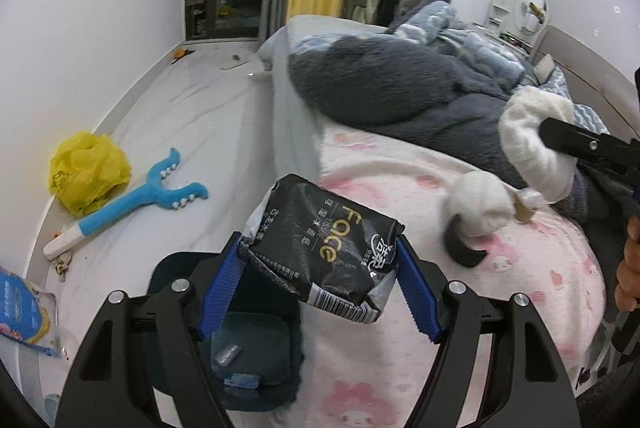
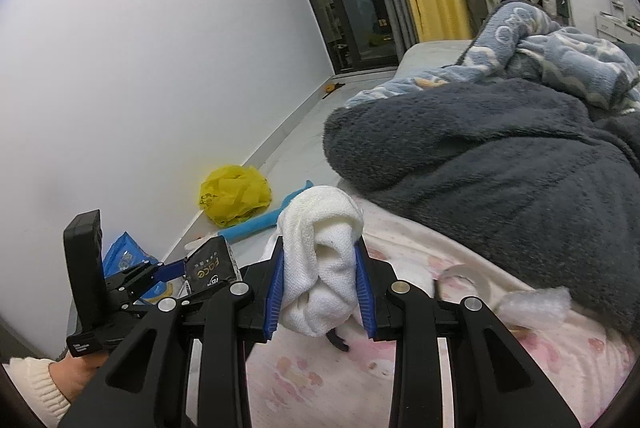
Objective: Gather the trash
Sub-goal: 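Carry the black packet and white sock over the teal bin with both tools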
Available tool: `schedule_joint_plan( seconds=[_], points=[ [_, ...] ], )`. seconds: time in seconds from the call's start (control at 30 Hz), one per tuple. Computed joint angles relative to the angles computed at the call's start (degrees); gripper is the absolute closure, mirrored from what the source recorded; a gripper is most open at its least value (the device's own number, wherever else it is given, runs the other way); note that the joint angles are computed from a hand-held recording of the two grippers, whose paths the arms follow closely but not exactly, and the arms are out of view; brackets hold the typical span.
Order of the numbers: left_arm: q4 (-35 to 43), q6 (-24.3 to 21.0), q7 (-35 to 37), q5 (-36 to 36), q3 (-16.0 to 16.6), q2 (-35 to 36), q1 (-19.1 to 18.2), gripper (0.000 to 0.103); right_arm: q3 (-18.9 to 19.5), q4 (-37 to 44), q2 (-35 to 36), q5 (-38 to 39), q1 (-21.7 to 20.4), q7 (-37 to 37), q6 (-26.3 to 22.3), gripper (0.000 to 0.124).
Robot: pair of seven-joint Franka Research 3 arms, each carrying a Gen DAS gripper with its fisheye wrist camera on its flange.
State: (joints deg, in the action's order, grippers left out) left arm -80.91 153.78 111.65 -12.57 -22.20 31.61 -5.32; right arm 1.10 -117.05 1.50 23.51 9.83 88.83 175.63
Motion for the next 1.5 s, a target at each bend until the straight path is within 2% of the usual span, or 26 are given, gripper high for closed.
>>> schedule_joint_plan(
  seconds=[0.37, 0.83, 0.97, 1.13, 1.27, 1.5],
  points=[
    [3.78, -3.35, -5.12, 3.92, 3.69, 2.65, 0.02, 0.027, 0.86, 7.08, 5.79, -0.83, 1.26, 0.1, -2.11, 0.092],
    [8.17, -9.06, -5.8, 6.21, 5.03, 6.51, 1.25, 0.027, 0.82, 16.86, 13.53, -5.31, 3.41, 3.01, -6.63, 0.092],
    [11.47, -13.15, -6.91, 6.43, 5.82, 8.8, 1.49, 0.027, 0.75, 20.66, 16.44, -6.47, 4.05, 3.51, -8.75, 0.092],
    [13.22, -15.85, -7.22, 6.69, 6.45, 10.24, 2.21, 0.027, 0.57, 25.39, 19.94, -7.91, 5.09, 4.43, -11.25, 0.092],
    [16.75, -20.85, -7.64, 6.69, 6.96, 12.67, 2.49, 0.027, 0.38, 29.08, 22.74, -9.39, 6.23, 5.39, -13.49, 0.092],
    [20.43, -26.97, -6.55, 5.92, 7.03, 15.0, 3.38, 0.026, 0.29, 38.07, 29.23, -11.48, 7.57, 6.63, -19.68, 0.092]
  ],
)
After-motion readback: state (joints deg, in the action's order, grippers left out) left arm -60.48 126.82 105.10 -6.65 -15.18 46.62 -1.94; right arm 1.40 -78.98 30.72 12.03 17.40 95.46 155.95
